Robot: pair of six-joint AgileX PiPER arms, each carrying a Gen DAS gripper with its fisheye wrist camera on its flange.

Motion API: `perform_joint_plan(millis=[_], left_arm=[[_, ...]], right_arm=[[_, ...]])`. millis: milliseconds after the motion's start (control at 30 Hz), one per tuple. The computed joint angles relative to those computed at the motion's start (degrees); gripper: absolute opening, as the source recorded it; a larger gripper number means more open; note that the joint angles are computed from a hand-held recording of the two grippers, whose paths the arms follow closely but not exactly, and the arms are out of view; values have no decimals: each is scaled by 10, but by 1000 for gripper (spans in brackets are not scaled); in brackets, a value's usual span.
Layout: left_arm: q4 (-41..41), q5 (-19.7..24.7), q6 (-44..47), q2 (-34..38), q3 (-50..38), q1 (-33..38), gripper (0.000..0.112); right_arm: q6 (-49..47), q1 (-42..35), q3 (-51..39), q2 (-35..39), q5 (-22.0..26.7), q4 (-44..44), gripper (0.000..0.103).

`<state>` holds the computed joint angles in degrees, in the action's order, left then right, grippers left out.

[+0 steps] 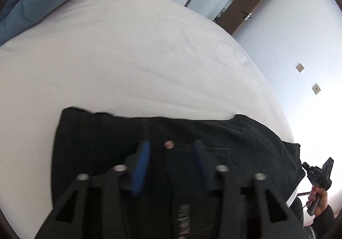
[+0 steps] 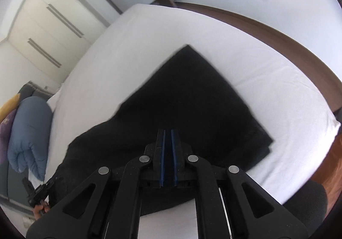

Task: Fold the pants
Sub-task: 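Lower the folded jeans onto the bed with the right gripper and release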

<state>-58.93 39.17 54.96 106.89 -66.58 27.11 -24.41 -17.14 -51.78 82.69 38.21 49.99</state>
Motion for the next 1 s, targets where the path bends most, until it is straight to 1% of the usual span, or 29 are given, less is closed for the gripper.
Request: perform_joint_plan(millis=[33, 67, 100, 133, 167, 200, 233, 300, 333, 367, 400, 433, 467, 500, 533, 567, 600, 633, 667, 700, 733, 767, 800, 833, 867, 900, 933, 967, 1000], left_arm=[[0, -19, -6, -10, 3, -31, 92], [-2, -36, -9, -15, 1, -59, 95], [-14, -43, -5, -11, -7, -90, 95], [-14, -40, -12, 0, -22, -113, 95], [-1, -39, -35, 17, -45, -136, 94], [26, -33, -65, 37, -70, -157, 88], [69, -26, -106, 66, -106, -183, 77], [140, -1, -180, 124, -172, -215, 66], [164, -7, -202, 144, -188, -228, 66], [171, -28, -202, 151, -189, -235, 66], [167, -40, -194, 150, -181, -237, 62], [181, -43, -208, 155, -188, -234, 51], [181, -37, -215, 158, -197, -224, 45], [167, -25, -210, 167, -206, -210, 35], [147, 5, -204, 183, -228, -190, 28], [149, 13, -212, 186, -238, -175, 13], [163, 13, -227, 193, -246, -169, 6], [155, 31, -227, 200, -259, -159, 6], [169, 26, -245, 194, -260, -158, 6], [205, 7, -273, 178, -251, -168, 5], [226, -14, -285, 158, -235, -182, 3], [224, -25, -281, 136, -219, -195, 5], [199, -20, -267, 120, -212, -204, 7], [161, -14, -239, 110, -204, -211, 18], [146, -4, -227, 105, -205, -226, 26], [154, -1, -227, 106, -212, -248, 43], [175, 0, -237, 114, -224, -272, 47], [196, 7, -249, 129, -240, -296, 47], [220, 14, -271, 149, -261, -315, 47]], right_arm=[[-14, 24, -8, 2, 6, 27, 16], [-28, 57, -23, 16, 19, 55, 35], [-38, 87, -38, 31, 27, 74, 51], [-52, 119, -47, 45, 24, 104, 76], [-78, 149, -48, 59, 13, 153, 79], [-98, 172, -58, 82, 14, 195, 79], [-104, 191, -77, 113, 27, 219, 79], [-95, 219, -114, 175, 45, 250, 79], [-96, 227, -130, 205, 58, 265, 79], [-89, 232, -149, 237, 74, 269, 78], [-67, 236, -163, 256, 72, 250, 74], [-68, 240, -163, 265, 58, 250, 64], [-92, 232, -158, 269, 60, 273, 60], [-109, 220, -152, 270, 67, 290, 58], [-122, 209, -143, 268, 63, 294, 51], [-124, 196, -136, 263, 52, 283, 41], [-128, 181, -126, 258, 39, 277, 36], [-126, 164, -113, 249, 23, 273, 31], [-120, 145, -98, 236, 6, 268, 31], [-107, 134, -93, 225, -7, 252, 31], [-79, 128, -90, 207, -23, 214, 35], [-60, 128, -90, 193, -32, 184, 39], [-59, 124, -90, 182, -21, 178, 41], [-73, 121, -92, 174, 6, 194, 43], [-109, 125, -89, 173, 27, 231, 45], [-130, 137, -91, 176, 43, 249, 46], [-143, 152, -94, 183, 56, 258, 47], [-154, 168, -100, 197, 69, 267, 47], [-153, 184, -107, 213, 72, 266, 47]])
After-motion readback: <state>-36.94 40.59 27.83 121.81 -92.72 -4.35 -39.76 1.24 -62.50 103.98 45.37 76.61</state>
